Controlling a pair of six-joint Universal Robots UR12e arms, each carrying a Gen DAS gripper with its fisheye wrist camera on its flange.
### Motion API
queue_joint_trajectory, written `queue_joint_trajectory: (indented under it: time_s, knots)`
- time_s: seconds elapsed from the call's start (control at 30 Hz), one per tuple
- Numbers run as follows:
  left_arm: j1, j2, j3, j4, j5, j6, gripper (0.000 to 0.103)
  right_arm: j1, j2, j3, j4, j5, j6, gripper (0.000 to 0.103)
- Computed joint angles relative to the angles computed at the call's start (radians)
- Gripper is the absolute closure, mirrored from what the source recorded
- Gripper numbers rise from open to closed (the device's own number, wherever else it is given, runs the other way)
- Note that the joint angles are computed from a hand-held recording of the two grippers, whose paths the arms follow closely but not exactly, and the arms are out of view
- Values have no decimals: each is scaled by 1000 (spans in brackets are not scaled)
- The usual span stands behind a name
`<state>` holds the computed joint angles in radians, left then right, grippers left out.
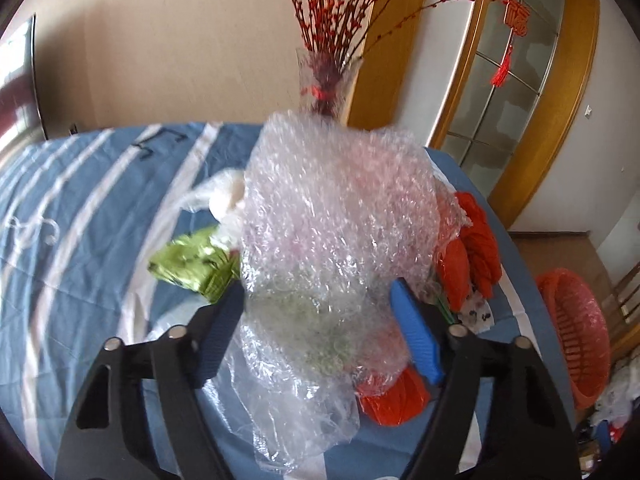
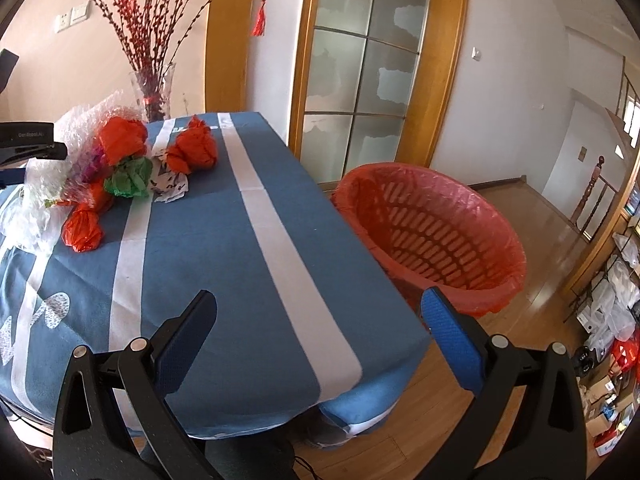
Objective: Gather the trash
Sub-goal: 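Grasp the bubble wrap bundle with the left tool while the right tool approaches the red bag, then close the right tool on the red plastic bag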
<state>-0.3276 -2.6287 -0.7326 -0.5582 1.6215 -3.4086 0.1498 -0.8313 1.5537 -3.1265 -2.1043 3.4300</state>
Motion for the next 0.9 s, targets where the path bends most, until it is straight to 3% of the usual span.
queue_joint_trajectory:
  time_s: [0.23, 0.33, 0.57, 0.9]
  knots:
    - [13, 16, -46, 58, -50, -12, 61, 2, 12, -27, 19, 4, -12, 2]
    - [16, 31, -74, 85, -61, -12, 68, 0, 17, -42, 17, 16, -10, 2]
    - [28, 68, -137, 145, -74, -26, 73, -9, 48, -120, 7, 88, -44, 2]
    - [45, 108, -198, 213, -40, -37, 75, -46, 146, -338, 83, 274, -16, 5]
